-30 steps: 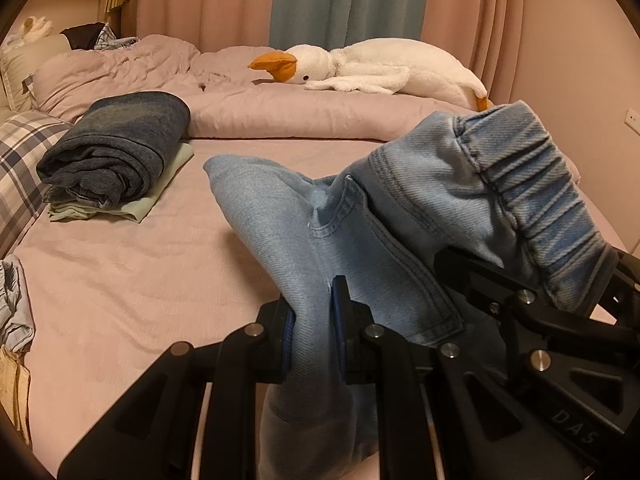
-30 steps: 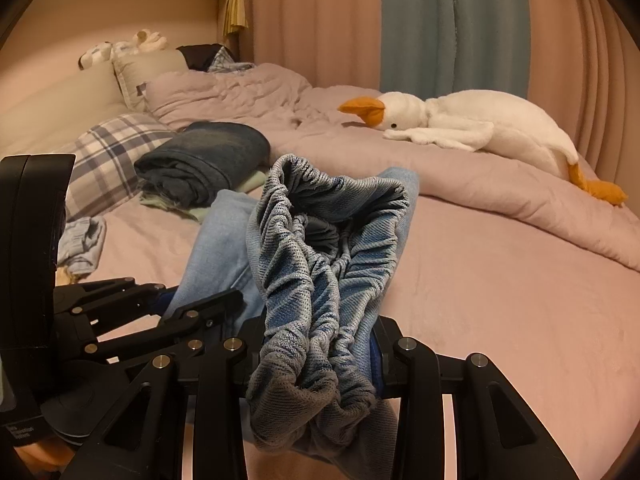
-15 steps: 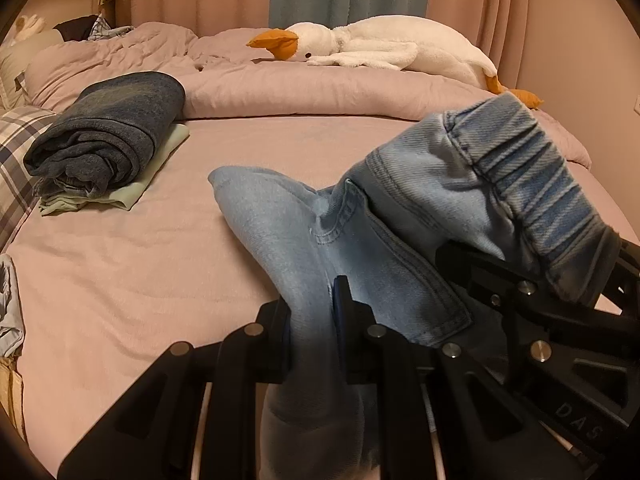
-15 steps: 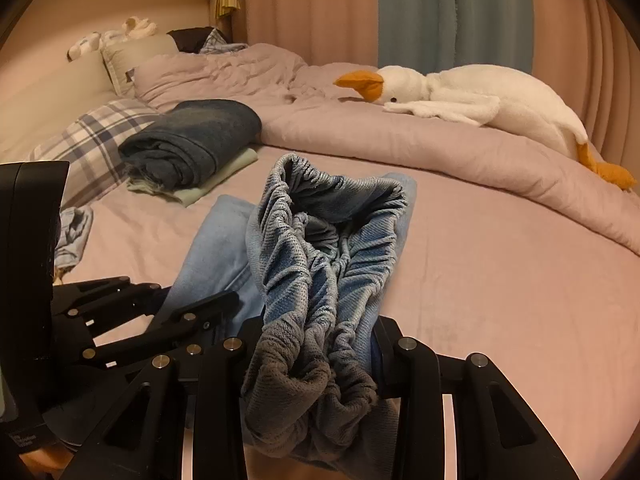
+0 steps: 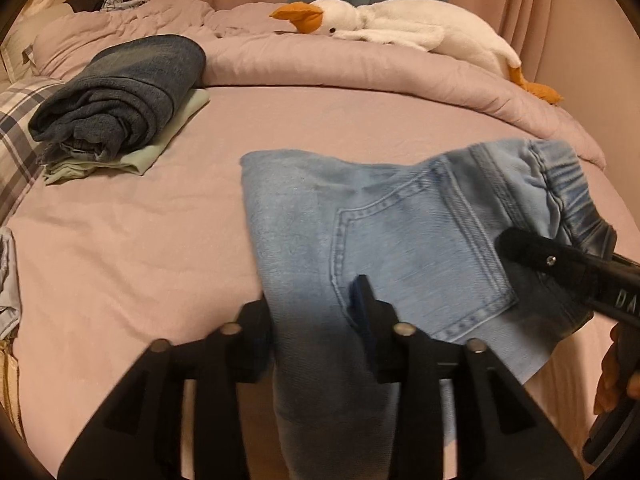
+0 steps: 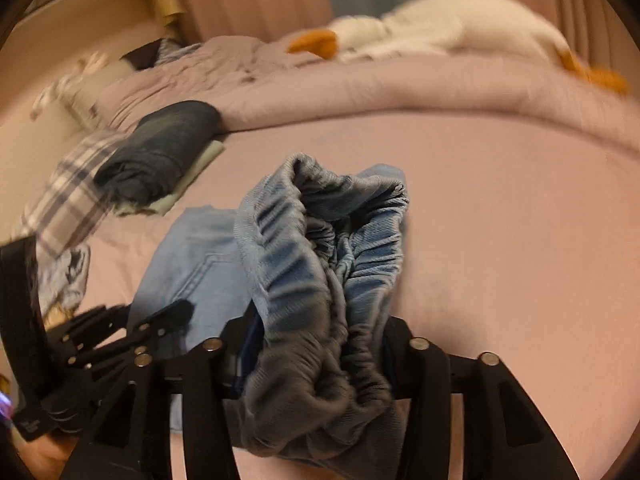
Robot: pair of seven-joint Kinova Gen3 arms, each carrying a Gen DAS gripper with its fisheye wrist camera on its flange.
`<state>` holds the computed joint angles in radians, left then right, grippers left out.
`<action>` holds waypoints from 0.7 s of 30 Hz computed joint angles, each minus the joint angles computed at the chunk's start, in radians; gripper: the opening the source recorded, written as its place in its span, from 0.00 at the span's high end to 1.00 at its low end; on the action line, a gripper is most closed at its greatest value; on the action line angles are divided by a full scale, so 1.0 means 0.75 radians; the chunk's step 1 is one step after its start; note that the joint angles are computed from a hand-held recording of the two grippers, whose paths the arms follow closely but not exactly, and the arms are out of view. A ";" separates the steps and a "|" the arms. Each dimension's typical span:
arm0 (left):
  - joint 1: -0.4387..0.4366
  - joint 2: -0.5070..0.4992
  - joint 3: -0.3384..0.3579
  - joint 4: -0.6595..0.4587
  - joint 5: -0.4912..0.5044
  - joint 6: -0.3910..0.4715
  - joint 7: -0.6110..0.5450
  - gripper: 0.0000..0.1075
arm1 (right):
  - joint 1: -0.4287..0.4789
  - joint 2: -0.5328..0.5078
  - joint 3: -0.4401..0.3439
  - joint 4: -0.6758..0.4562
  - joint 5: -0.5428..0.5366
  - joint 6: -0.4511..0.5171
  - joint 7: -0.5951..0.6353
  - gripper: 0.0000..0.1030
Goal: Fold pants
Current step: 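Lay the cuffs down on the folded jeans and open both tools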
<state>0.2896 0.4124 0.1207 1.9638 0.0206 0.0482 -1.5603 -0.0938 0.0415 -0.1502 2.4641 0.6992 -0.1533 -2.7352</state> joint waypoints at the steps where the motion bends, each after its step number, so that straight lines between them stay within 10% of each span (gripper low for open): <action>1: 0.024 0.000 -0.031 0.001 -0.004 -0.001 0.003 0.53 | 0.062 0.031 -0.021 0.013 0.042 -0.054 -0.054 0.48; 5: 0.091 -0.003 -0.120 0.012 -0.010 -0.009 0.021 0.32 | 0.309 0.102 -0.102 0.071 0.255 -0.267 -0.271 0.39; 11: 0.124 -0.025 -0.176 0.063 -0.028 -0.044 0.015 0.28 | 0.679 0.089 -0.326 0.098 0.581 -0.376 -0.567 0.35; 16: 0.197 -0.069 -0.271 0.120 -0.024 -0.081 0.003 0.35 | 0.904 -0.090 -0.626 0.089 0.684 -0.175 -0.750 0.35; 21: 0.216 -0.109 -0.258 0.157 -0.013 -0.118 -0.022 0.51 | 0.931 -0.368 -0.866 0.064 0.509 0.038 -0.577 0.50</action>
<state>0.4513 0.3308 -0.0728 2.0817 0.0110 -0.0403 -1.5766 0.6042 -0.2345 -0.7998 2.5123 1.0808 -0.1250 -3.1681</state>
